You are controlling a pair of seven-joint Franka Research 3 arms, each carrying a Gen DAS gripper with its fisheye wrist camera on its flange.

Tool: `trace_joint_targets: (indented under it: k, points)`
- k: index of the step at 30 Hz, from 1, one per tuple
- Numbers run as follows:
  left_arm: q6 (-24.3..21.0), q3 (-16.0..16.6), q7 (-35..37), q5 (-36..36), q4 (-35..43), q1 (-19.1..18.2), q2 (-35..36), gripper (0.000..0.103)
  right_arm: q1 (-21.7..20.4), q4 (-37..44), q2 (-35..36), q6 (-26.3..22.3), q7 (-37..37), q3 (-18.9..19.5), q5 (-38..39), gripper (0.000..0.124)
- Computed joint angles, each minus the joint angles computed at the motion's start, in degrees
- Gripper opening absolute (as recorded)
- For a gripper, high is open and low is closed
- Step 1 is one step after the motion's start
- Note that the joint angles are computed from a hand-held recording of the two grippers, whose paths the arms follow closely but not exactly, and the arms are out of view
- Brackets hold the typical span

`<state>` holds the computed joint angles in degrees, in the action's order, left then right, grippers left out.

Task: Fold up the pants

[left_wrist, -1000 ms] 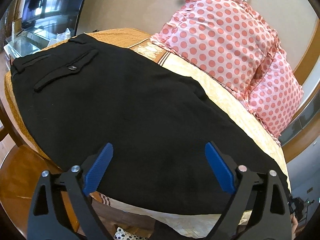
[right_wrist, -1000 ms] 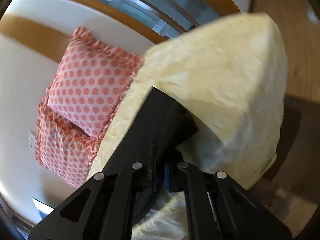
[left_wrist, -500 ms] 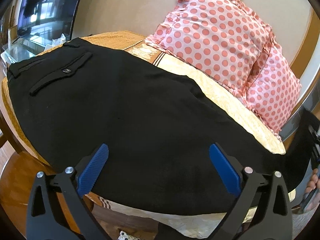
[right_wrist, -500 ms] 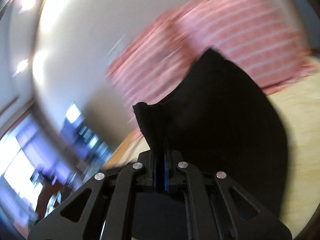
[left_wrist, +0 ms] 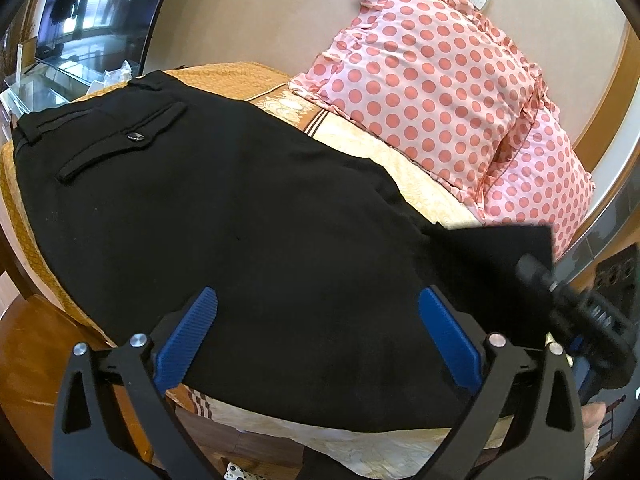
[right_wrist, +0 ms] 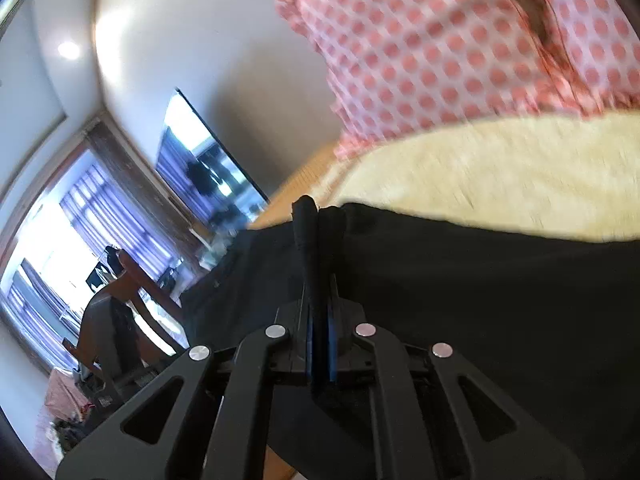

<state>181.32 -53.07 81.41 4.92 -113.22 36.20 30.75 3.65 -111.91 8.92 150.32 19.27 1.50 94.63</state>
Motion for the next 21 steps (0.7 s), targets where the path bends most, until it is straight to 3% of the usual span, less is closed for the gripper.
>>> trace_joint_targets:
  k: [4,6,7,9,11,13,15,17,19,21]
  points:
    - [0.3,0.2,-1.1,0.6,0.0,-0.2,0.0,0.101,2.4,0.9,3.0,1.5,7.3,1.2,-15.2,0.005]
    - [-0.4,-3.4,-0.6,0.8,-0.2,3.2,1.5,0.101,2.5,0.6,3.3,3.3,7.9,1.9,-16.3,0.006]
    - [-0.8,-7.6,0.2,0.8,-0.6,7.0,3.5,0.101,2.3,0.4,3.3,3.7,7.4,2.2,-15.9,0.006]
    - [-0.6,-13.0,0.6,1.3,-1.7,12.1,6.6,0.101,2.0,0.3,3.1,4.1,6.9,2.6,-15.5,0.006]
    - [1.7,-15.3,-1.1,2.1,-3.5,15.5,6.6,0.101,3.0,-0.7,2.5,6.6,6.7,2.8,-18.4,0.007]
    - [4.3,-15.9,-3.3,2.8,-5.1,17.7,5.3,0.101,5.0,-1.8,2.7,10.9,7.2,3.5,-23.2,0.012]
    - [6.2,-16.3,-5.4,3.5,-6.3,19.6,4.6,0.101,5.4,-4.2,1.4,12.9,2.5,4.9,-23.1,0.041]
    - [7.2,-15.2,-8.1,3.5,-7.1,20.5,2.2,0.101,5.2,-6.2,-0.7,10.2,-4.0,5.3,-21.6,0.056]
    - [7.8,-13.2,-11.0,3.2,-7.7,20.7,-0.6,0.101,4.4,-6.4,-1.9,5.7,-8.2,4.7,-16.5,0.055]
    - [8.1,-11.8,-13.3,3.4,-8.1,20.7,-2.2,0.101,4.5,-5.9,-2.1,5.2,-8.6,3.7,-12.0,0.055]
